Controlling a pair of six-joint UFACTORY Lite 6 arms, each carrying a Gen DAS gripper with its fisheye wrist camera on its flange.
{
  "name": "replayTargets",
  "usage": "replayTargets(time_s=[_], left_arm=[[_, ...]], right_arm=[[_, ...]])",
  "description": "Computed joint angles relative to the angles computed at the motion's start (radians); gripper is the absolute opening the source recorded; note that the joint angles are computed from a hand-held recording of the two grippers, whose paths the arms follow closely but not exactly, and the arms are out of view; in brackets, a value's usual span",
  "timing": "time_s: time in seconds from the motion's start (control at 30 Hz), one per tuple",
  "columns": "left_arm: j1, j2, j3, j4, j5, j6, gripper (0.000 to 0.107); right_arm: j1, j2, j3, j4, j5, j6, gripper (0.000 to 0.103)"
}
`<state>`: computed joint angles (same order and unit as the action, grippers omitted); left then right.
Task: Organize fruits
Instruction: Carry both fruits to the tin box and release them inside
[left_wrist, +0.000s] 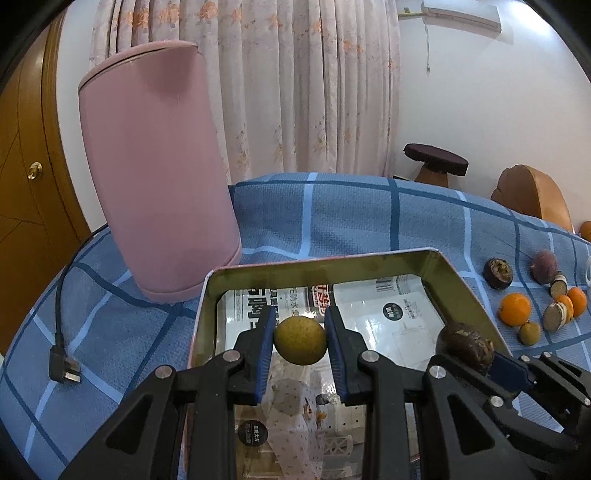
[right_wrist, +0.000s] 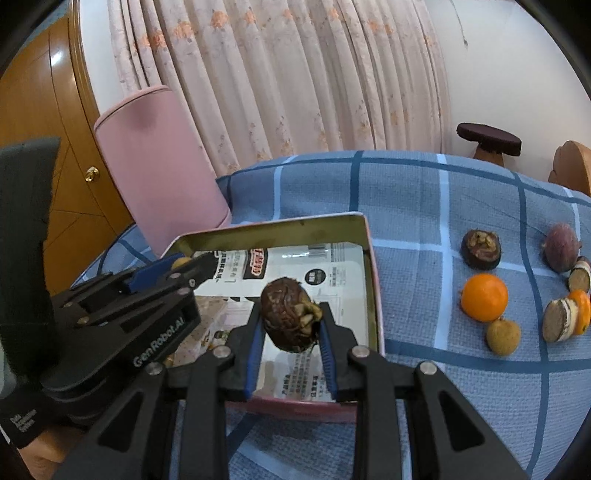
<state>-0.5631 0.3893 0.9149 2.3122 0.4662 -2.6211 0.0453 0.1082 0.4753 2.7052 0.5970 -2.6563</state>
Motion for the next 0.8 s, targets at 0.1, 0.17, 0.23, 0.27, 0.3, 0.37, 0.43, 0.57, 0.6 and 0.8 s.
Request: replayTargets(time_s=[0.1, 0.17, 0.23, 0.27, 0.3, 0.37, 0.43, 0.57, 0.6, 0.8], left_arm=[[0.002, 0.01, 0.011, -0.044, -0.005, 0.034, 0.029], [0.006, 0.018, 0.019, -0.066, -0.011, 0.048, 0.029], [0.01, 0.02, 0.019, -0.086, -0.008, 0.057, 0.029], [0.012, 0.019, 0.019, -0.089, -0.009, 0.058, 0.03], [0.018, 0.016, 0.017, -0.079, -0.016, 0.043, 0.03], [0.026, 0.013, 0.016, -0.07, -0.028, 0.027, 0.033], [0.026, 0.007, 0.013, -0.081, -0.025, 0.029, 0.041], [0.014, -0.012, -0.006, -0.078, 0.013, 0.013, 0.044], [0.008, -0.013, -0.008, -0.084, 0.025, 0.016, 0.044], [-0.033, -0.05, -0.059, -0.066, 0.137, -0.031, 0.071]], right_arm=[[0.0, -0.003, -0.003, -0.011, 0.002, 0.008, 0.031], [-0.018, -0.002, -0.004, -0.061, 0.017, 0.045, 0.033], [-0.04, -0.01, -0.014, -0.114, 0.036, 0.081, 0.036], [-0.044, -0.014, -0.018, -0.118, 0.042, 0.084, 0.039], [-0.05, -0.022, -0.027, -0.113, 0.049, 0.079, 0.041], [-0.053, -0.036, -0.038, -0.091, 0.053, 0.065, 0.051], [-0.081, -0.038, -0.043, -0.142, 0.079, 0.106, 0.054], [-0.139, -0.092, -0.094, -0.189, 0.156, 0.161, 0.088], [-0.149, -0.124, -0.12, -0.16, 0.17, 0.148, 0.092], [-0.185, -0.21, -0.176, -0.057, 0.188, 0.101, 0.097]])
